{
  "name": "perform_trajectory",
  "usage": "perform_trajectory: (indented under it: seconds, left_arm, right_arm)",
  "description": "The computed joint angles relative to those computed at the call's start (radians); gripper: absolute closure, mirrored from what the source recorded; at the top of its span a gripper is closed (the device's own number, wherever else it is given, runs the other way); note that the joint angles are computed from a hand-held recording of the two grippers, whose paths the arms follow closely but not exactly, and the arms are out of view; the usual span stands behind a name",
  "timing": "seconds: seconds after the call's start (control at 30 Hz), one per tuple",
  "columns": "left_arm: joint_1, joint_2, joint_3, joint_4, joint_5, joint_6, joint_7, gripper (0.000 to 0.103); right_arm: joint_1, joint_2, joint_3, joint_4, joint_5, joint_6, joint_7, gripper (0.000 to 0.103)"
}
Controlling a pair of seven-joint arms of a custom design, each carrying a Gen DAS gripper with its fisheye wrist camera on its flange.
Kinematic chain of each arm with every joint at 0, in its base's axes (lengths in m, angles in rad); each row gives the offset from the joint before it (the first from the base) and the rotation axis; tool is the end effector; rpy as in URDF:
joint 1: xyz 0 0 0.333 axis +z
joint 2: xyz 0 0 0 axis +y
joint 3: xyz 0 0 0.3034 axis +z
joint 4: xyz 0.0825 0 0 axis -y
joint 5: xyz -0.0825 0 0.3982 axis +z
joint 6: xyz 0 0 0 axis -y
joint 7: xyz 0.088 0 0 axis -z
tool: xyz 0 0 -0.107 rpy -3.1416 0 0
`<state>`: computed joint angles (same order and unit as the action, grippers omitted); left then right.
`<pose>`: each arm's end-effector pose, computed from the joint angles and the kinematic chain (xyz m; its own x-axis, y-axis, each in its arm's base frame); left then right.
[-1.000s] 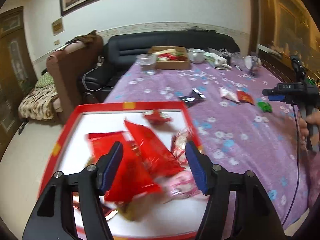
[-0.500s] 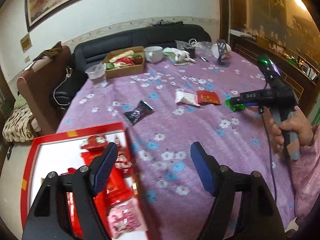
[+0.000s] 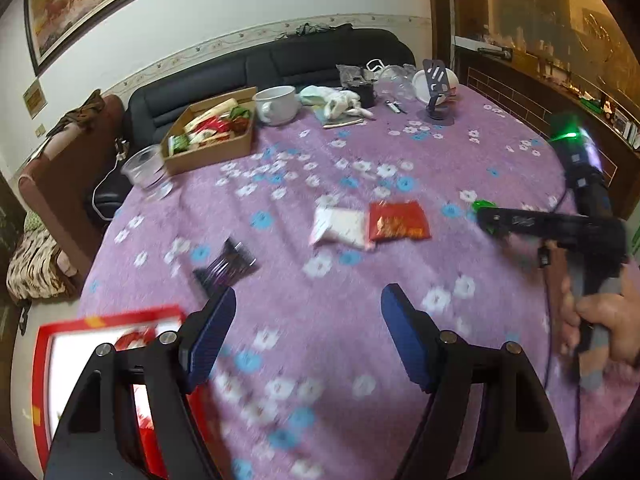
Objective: Organize snacks
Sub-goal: 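Grasp a red candy packet with the left gripper while the right holds the green packet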
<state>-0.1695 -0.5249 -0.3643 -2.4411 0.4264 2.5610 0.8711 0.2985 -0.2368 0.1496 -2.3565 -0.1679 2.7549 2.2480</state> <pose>0.3886 -0.2536 0.5282 -0.0805 -0.9880 -0.1320 -0.7142 0.1496 -0.6838 0.4701 0.2367 0.4738 -0.0156 -0.9749 -0.2222 -0.8176 0.1404 -0.5584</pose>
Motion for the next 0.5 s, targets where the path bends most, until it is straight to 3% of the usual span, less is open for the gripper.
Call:
perform_trajectory:
  seconds: [0.13, 0.3, 0.5]
  left_arm:
    - [0.029, 0.144, -0.036, 0.111, 0.059, 0.007, -0.028, 0.028]
    - [-0.006, 0.315, -0.008, 0.24, 0.111, -0.002, -0.023, 0.028]
    - [-0.077, 0.466, 0.051, 0.362, 0.087, -0.04, 0.026, 0.028]
  right_arm:
    - [0.101, -0.024, -0.135, -0.064, 0.346, 0.118, -0.171, 0.067]
    - [0.198, -0.045, -0.22, -0.096, 0.637, 0.21, -0.351, 0.067]
    - [0.178, -0.032, -0.202, -0.078, 0.751, 0.182, -0.419, 0.067]
